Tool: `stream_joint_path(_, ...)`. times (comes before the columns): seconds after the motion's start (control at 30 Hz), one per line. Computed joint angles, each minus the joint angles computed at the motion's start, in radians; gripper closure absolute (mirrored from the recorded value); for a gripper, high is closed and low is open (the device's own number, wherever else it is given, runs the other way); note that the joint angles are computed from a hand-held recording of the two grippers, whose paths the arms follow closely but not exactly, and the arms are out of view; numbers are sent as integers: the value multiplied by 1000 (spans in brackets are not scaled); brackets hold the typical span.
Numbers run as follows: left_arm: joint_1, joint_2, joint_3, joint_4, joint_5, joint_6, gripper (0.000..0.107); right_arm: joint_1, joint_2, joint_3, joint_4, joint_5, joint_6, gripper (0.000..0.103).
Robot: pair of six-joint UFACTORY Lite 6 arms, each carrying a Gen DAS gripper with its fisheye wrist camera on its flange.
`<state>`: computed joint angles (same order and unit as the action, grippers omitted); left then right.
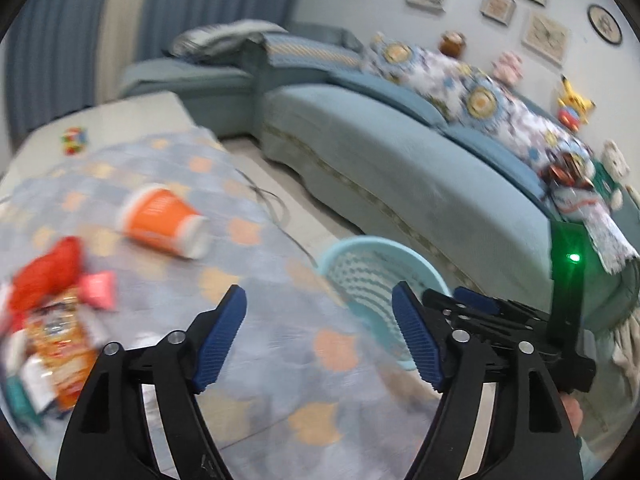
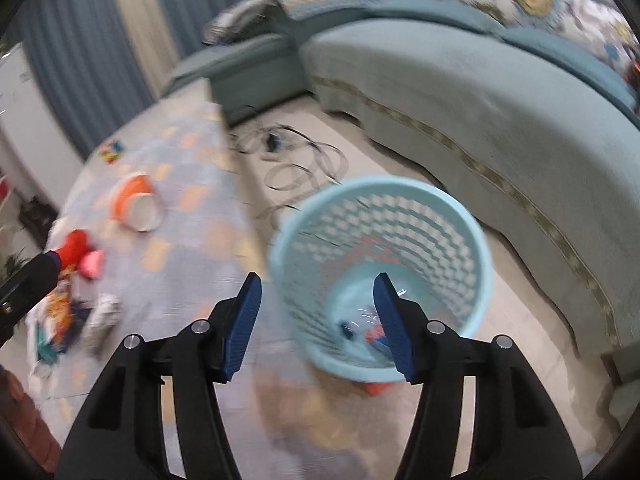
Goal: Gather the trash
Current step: 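Grasp the white milk carton with the left tool while the right tool grasps the polka-dot tissue pack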
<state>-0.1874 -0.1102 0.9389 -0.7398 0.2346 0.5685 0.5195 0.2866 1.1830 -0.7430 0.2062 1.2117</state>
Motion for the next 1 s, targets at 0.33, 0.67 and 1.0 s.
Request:
stream_joint_path(0.33,592,-398,-218,69,160,25,23,285,202,367,36,88,-98,46)
stream_joint_path(0.67,1066,-136,-186,-157,103,416,23,416,623,882,369,233,-505,46)
stream_joint_path(1.0,1083,86,-156,-360,5,644,24,413,960,1326,631,446,-725,46)
